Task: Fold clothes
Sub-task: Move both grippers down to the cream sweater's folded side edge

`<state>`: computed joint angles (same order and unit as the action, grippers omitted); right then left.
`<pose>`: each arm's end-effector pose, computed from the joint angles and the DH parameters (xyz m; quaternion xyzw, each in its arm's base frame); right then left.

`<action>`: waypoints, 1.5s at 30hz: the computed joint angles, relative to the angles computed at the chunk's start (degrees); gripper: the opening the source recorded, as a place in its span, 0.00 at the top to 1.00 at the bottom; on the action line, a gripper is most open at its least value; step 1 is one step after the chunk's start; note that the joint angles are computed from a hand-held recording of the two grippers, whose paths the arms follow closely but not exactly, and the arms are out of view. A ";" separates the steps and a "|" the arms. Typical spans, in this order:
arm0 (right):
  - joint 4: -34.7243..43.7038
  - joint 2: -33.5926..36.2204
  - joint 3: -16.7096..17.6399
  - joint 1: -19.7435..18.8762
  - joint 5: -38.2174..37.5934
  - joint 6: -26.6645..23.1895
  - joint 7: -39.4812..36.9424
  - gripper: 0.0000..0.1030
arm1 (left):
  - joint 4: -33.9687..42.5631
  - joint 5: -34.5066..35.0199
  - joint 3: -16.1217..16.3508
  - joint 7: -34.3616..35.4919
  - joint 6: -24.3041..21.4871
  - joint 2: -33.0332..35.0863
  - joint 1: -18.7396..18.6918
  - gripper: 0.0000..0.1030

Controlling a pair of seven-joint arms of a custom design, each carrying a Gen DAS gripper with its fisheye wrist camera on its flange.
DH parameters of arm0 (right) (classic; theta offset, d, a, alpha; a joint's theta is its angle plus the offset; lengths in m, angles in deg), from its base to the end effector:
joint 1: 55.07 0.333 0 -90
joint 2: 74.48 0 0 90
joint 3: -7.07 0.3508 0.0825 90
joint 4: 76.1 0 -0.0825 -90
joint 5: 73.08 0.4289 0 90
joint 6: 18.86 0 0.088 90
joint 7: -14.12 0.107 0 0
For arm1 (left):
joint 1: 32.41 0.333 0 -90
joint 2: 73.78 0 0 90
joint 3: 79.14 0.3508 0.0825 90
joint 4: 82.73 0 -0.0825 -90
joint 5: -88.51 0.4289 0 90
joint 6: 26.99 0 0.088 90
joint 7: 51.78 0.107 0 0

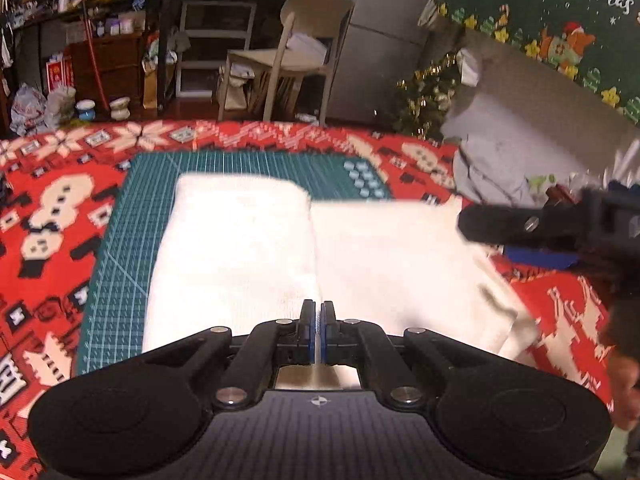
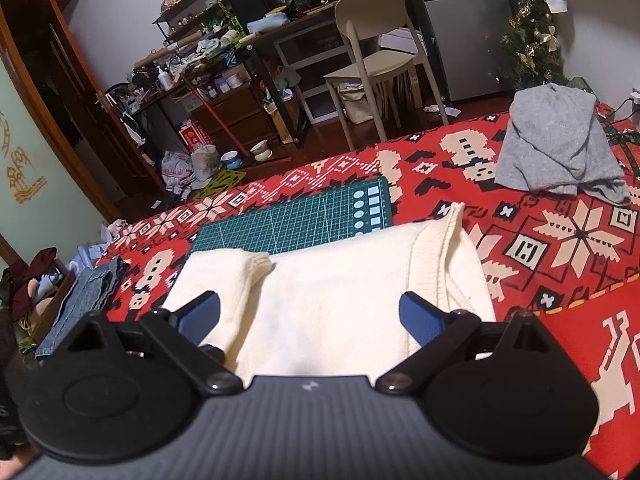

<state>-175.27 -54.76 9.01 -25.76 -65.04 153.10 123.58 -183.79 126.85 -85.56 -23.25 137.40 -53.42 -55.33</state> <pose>0.6477 0.3772 0.5059 -0.6537 0.6101 -0.1079 0.4344 0.6324 -0.3840 0.4542 -0.6510 0.6477 -0.3525 0.1799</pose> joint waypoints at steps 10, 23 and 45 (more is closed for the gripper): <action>-1.97 -1.28 2.57 -2.36 3.68 0.79 -2.84 0.05 | -0.95 4.23 1.03 -3.85 -0.16 -1.37 -1.56 0.88; -3.36 -2.24 3.73 -3.87 6.96 1.52 -5.23 0.04 | -4.03 6.04 -0.14 -7.75 -2.71 -5.62 -0.49 0.88; 10.65 8.43 15.88 -8.34 34.88 -11.73 -21.58 0.43 | -13.82 -8.35 -4.44 -0.81 -0.76 -11.62 10.35 0.87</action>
